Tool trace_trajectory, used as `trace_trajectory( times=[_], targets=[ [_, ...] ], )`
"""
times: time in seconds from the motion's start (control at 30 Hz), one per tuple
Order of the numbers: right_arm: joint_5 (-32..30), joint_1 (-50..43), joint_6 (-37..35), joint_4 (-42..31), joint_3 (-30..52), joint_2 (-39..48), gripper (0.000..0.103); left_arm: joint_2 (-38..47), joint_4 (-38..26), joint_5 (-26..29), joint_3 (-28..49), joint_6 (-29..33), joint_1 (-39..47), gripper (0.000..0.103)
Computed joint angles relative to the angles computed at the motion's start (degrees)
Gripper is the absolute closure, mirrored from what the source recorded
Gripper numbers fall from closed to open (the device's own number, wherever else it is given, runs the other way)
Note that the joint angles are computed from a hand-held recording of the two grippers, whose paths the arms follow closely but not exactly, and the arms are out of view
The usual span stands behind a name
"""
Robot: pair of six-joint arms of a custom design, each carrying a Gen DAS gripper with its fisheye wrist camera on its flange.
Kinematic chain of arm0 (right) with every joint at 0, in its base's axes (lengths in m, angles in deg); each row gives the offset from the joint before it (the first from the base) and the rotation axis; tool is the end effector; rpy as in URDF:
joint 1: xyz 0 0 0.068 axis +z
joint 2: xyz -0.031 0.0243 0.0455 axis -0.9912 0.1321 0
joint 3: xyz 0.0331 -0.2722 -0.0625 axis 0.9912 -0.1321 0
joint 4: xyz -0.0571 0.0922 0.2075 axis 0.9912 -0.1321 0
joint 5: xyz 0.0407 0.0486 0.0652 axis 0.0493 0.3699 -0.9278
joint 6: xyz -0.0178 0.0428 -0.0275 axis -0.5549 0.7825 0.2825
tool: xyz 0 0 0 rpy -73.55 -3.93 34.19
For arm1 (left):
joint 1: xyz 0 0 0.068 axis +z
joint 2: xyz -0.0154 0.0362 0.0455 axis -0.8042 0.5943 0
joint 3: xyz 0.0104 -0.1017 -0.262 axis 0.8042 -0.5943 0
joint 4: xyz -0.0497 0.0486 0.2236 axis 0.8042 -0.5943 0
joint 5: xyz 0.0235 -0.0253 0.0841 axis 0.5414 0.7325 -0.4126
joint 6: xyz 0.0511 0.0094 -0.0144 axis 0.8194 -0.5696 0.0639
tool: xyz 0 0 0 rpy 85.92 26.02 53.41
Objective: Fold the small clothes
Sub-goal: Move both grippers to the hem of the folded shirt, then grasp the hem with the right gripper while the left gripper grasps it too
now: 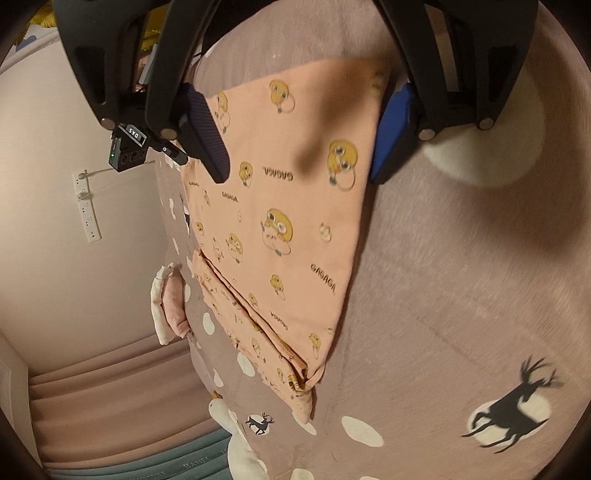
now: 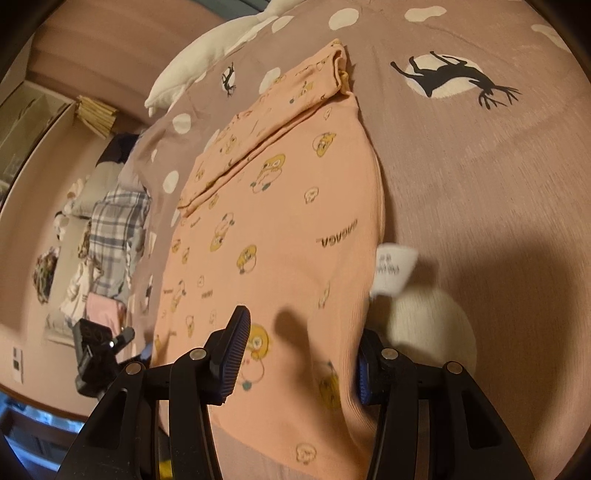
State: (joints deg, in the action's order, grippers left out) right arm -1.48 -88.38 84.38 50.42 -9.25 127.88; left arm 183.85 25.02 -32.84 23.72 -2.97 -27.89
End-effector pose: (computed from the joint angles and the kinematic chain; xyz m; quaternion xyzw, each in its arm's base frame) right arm 0.2572 -0.0028 0.0615 0.0088 0.9136 0.3502 0.2065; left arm 0.2047 0.0667 0.0670 -0.1529 0.8704 -0.4037 0.2369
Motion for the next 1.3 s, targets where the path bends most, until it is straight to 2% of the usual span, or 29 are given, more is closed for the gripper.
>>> trace_trajectory(
  times=[0.3, 0.5, 0.87, 0.93, 1.2, 1.3],
  targets=[
    [-2.7, -1.9, -6.3, -6.3, -1.1, -0.9, 0.054, -2.2, -4.8, 1.1, -2.1, 4.2, -1.7, 0.028],
    [-3.2, -1.6, -8.5, -9.4, -2.1, -2.0, 0.054, -2.3, -3.7, 2.1, -3.1, 2.9, -4.8, 0.028],
    [-2.4, 2.6, -0.8, 1.3, -4.1, 0.2, 0.054, 0.0, 6.9, 0.2, -4.3, -5.3, -8.8, 0.03],
    [-2.7, 2.5, -0.2, 2.6, -4.7, 0.4, 0.054, -0.2, 8.2, -0.1, -5.1, -5.9, -8.6, 0.032],
    [-2.3, 1.9, -1.2, 2.4, -5.8, -0.4, 0.055, 1.9, 9.4, -0.9, -5.3, -7.3, -6.0, 0.064],
    [-0.5, 2.7, -0.5, 4.1, -6.6, -0.8, 0.059, 2.7, 9.3, -1.3, -4.8, -7.5, -5.4, 0.073]
  ],
)
